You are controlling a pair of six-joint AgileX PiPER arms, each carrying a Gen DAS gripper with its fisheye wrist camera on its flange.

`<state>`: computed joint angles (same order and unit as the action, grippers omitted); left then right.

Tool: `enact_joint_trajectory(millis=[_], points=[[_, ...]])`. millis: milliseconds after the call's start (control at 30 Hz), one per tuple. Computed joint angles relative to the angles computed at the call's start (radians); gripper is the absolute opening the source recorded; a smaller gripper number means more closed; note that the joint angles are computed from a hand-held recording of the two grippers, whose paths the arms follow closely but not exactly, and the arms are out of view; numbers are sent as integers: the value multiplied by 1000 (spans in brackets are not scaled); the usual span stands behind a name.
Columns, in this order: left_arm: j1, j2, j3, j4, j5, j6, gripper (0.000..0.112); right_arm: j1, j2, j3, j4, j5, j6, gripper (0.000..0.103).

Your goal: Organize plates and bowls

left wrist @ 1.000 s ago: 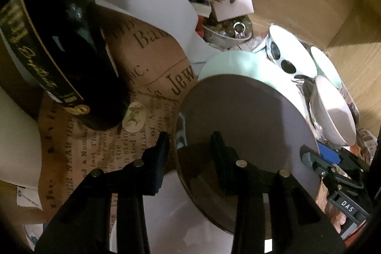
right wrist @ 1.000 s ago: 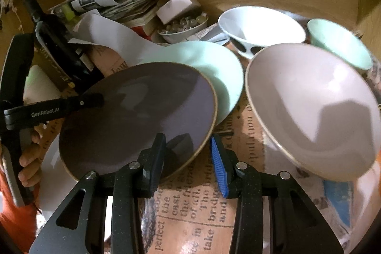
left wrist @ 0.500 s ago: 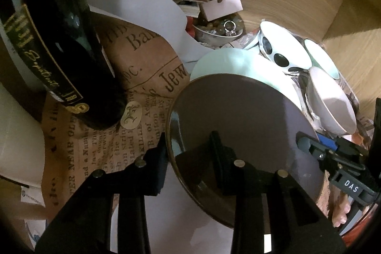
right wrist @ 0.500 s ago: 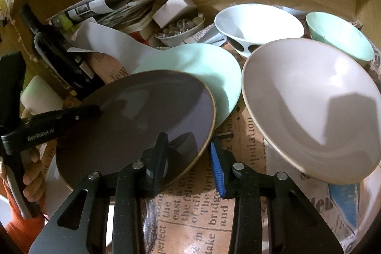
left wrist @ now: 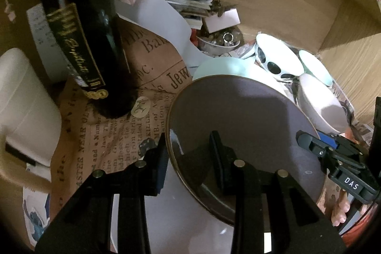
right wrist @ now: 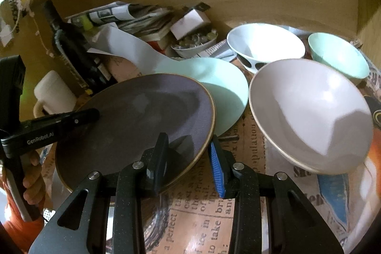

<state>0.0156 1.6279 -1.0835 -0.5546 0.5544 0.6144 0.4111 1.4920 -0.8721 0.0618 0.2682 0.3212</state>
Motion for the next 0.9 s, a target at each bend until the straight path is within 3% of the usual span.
enact_joint_trajectory(millis=[600, 900], points=[[-80, -285, 230, 25, -93, -88, 34, 2, -241, 136, -17, 27, -46, 31], [-193, -424, 335, 208, -121, -358, 34, -22, -377, 225, 61, 67, -165, 31]])
